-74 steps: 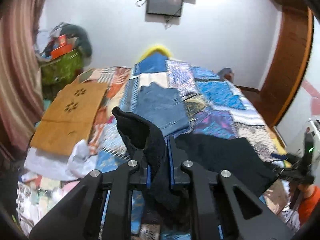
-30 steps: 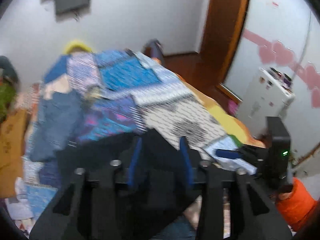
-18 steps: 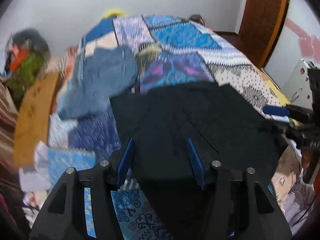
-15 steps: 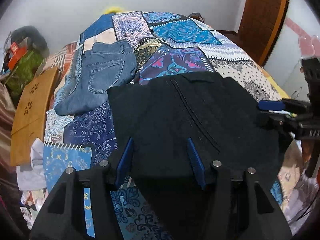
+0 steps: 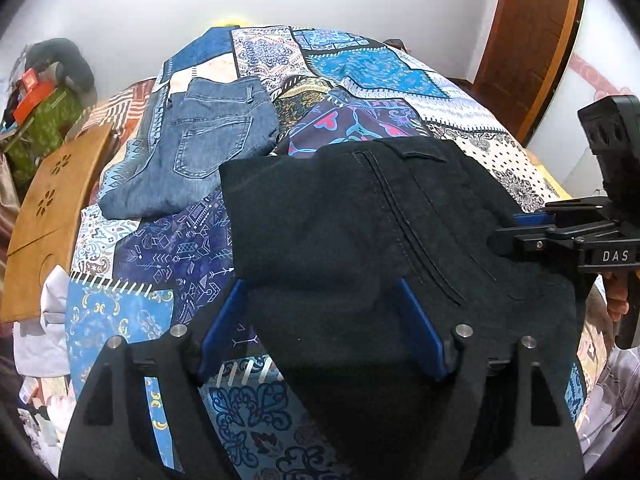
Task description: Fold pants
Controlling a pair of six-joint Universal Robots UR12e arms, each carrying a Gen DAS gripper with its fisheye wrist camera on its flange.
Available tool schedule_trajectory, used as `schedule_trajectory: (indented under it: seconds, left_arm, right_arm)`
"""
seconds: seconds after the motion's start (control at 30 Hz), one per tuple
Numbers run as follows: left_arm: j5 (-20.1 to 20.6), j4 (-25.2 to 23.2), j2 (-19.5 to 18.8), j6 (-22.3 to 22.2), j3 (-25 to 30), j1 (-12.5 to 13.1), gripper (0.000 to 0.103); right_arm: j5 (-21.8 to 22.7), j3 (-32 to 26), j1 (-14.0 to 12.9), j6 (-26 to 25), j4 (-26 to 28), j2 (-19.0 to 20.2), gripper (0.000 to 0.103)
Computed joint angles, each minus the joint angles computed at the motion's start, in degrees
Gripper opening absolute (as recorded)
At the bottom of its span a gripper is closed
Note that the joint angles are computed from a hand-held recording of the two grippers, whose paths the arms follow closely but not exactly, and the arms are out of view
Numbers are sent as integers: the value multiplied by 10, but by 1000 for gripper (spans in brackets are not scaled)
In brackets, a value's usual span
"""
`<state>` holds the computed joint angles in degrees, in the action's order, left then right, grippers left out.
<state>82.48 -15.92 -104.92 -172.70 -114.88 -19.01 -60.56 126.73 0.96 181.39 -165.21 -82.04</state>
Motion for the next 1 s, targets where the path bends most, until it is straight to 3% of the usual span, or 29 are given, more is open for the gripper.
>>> schedule_trajectory:
  seconds: [0.07,0.23,0.53,0.67,0.83,1.0]
  left_arm:
    - [2,-10,3,-3,3,0,77]
    - [29,5,20,-9,1,-4,77]
    - [51,30,34,-4,14,-15,78]
    - [53,8,17,4,28,-26,80]
    - [62,-46,-14,8,47,-36,81]
    - [39,-73,-17,5,57,-28,80]
  right_arm:
    - [-14,0,5,-7,-3,-5,13]
    - [-37,11,9,-12,-49,-23,11]
    - [-49,31,-5,-15,-134,-65,10]
    - [-74,36,-15,-28,-120,-68,10]
    - [-128,42,-15,-27,-76,-44,9]
    - [-133,49,-17,-17,-74,-41,16]
